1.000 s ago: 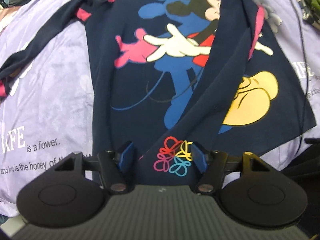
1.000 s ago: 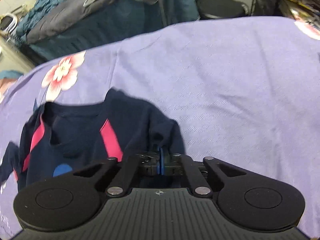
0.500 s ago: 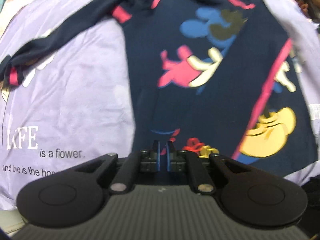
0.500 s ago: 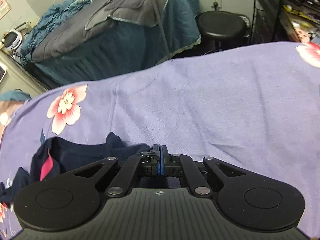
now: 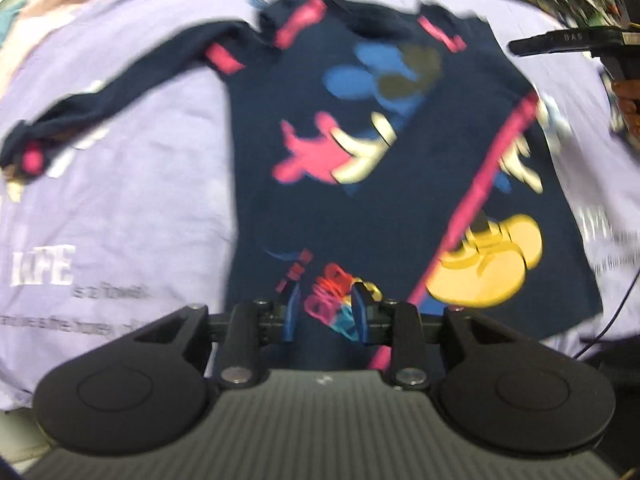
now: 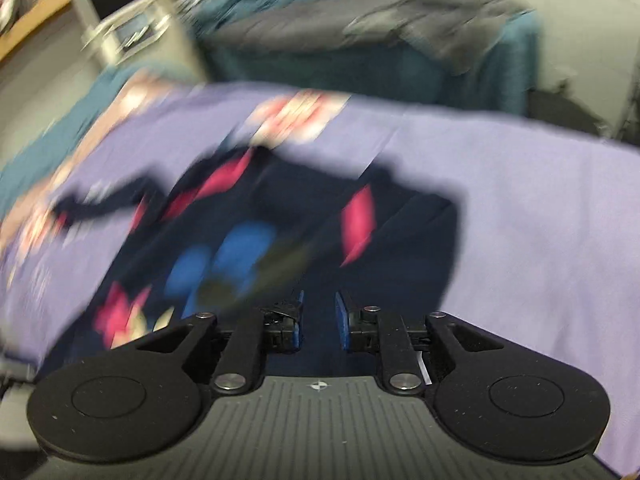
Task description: Fold small clothes
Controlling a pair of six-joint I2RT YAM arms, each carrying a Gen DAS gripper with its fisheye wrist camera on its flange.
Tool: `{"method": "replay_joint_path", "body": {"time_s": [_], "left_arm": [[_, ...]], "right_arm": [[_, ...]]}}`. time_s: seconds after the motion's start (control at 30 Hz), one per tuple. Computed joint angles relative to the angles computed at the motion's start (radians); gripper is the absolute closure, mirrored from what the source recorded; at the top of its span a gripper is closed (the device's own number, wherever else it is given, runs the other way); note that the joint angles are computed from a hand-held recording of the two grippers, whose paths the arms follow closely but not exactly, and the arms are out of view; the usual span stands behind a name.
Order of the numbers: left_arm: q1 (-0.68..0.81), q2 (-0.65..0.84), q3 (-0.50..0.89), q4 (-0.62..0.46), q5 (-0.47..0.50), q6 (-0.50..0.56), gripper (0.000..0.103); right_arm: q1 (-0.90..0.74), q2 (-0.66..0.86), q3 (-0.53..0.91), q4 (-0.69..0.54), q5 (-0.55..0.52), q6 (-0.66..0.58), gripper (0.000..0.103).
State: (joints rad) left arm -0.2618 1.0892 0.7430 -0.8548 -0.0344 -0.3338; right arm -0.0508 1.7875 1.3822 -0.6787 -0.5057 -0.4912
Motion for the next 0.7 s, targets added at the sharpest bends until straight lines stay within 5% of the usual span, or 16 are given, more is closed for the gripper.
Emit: {"method": "replay_joint_path", "body": {"time_s": [0.13,0.17,0.23,0.33,0.43,0.57,0.7], "left_arm": [[-0.061,0.093,-0.068,0.07,-0.029,-0.04,0.073],[-0.06,0.094,-0.095,0.093,-0.033,-0.046,0.072],[-0.038,0.033,-0.147,0.138,-0.012,-0.036,0.067],[-0.013,0.021,-0.138,0.118,0.016,-0.013,0.056],[-0.013,-0.024,-0.114,0.078,-0.026,-0.048,0.044],[0.123,-0.17,-0.133,0.062,-0.046,-0.055,0.031],[0.412,-0.178,-0.115,0.096,-0.05,0.095,0.031]], "right_arm": [[0.01,-0.024,-0.152,0.117,0.211,0.105,0.075],[0.002,-0.003,-0.142,0.115,0.241,0.142,0.087],[-0.026,0.006,-0.127,0.11,0.191,0.2,0.087],[0.007,-0.021,-0.113,0.088,0.246,0.194,0.071],[0.02,-0.081,-0.125,0.077,0.224,0.223,0.068],[0.047,-0.207,-0.18,0.051,0.146,0.229,0.036],[0.132,-0.248,-0.221,-0.017,0.083,0.253,0.034]]}}
